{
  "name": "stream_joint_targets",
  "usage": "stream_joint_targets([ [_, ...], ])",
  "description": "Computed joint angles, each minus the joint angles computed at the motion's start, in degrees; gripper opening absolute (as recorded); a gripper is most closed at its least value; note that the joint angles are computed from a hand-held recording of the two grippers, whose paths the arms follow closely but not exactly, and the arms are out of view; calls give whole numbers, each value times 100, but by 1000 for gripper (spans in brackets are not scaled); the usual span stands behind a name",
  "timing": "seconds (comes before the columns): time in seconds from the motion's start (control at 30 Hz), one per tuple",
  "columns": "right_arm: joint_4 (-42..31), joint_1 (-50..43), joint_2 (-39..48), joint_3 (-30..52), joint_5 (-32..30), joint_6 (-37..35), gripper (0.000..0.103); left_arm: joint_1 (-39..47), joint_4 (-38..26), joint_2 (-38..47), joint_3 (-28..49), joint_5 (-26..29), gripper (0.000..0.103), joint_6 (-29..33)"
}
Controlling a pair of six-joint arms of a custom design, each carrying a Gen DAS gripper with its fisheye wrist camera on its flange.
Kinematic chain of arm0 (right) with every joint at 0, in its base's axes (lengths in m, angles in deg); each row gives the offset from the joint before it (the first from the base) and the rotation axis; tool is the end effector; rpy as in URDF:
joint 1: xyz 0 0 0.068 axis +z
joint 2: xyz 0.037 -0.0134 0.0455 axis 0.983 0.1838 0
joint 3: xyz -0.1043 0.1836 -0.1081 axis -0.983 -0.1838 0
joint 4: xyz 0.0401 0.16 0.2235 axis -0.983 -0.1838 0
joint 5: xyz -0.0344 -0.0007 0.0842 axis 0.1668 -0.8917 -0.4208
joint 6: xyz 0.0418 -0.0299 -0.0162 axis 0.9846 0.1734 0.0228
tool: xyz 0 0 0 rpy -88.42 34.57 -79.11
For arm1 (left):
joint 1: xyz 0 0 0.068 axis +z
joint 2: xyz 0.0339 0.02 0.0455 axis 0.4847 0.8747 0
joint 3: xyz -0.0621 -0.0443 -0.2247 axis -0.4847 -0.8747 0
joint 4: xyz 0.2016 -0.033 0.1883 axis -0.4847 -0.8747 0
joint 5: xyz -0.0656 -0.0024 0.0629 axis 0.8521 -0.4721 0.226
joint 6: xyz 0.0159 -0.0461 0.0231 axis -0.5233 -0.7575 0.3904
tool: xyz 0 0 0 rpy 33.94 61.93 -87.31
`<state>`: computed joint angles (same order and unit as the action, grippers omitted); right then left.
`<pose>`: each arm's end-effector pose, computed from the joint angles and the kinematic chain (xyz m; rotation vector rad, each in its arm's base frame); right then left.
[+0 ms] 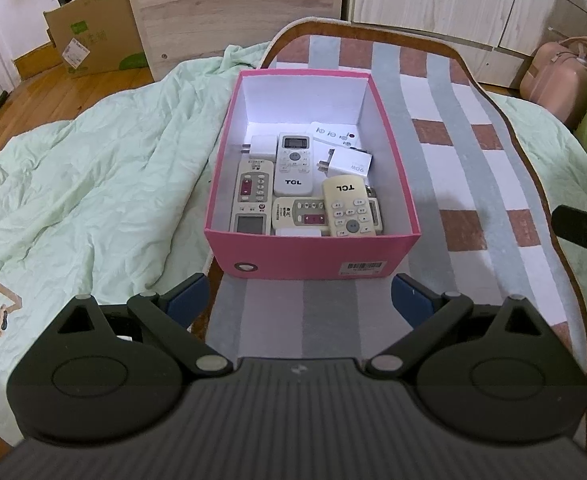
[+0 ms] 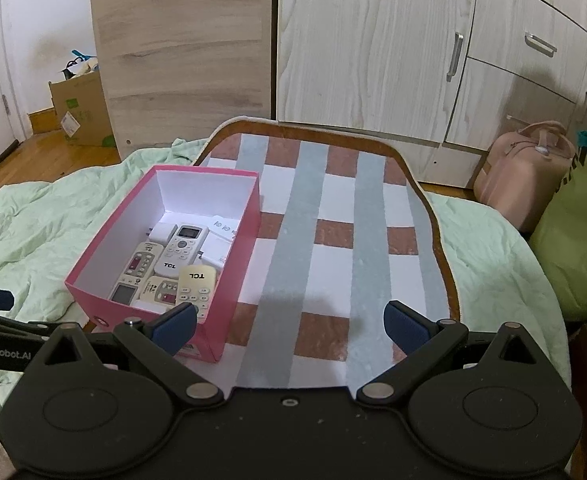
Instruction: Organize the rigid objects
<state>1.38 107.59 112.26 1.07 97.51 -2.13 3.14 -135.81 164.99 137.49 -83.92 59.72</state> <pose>0.2986 0.1537 0.3215 -0.3438 2.3170 0.1256 0.2788 -0.1231 0.3236 -0.1499 2.5421 0.0445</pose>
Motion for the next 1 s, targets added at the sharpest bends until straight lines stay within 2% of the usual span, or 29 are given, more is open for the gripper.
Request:
stream_joint_targets([
  [0.57,583,162,-270,-505,372,-166,101,-129,171,-35,-107,-94,99,57],
  [1.0,488,207,-178,-465,458,-108,101,-90,75,90,-3,-151,99,28],
])
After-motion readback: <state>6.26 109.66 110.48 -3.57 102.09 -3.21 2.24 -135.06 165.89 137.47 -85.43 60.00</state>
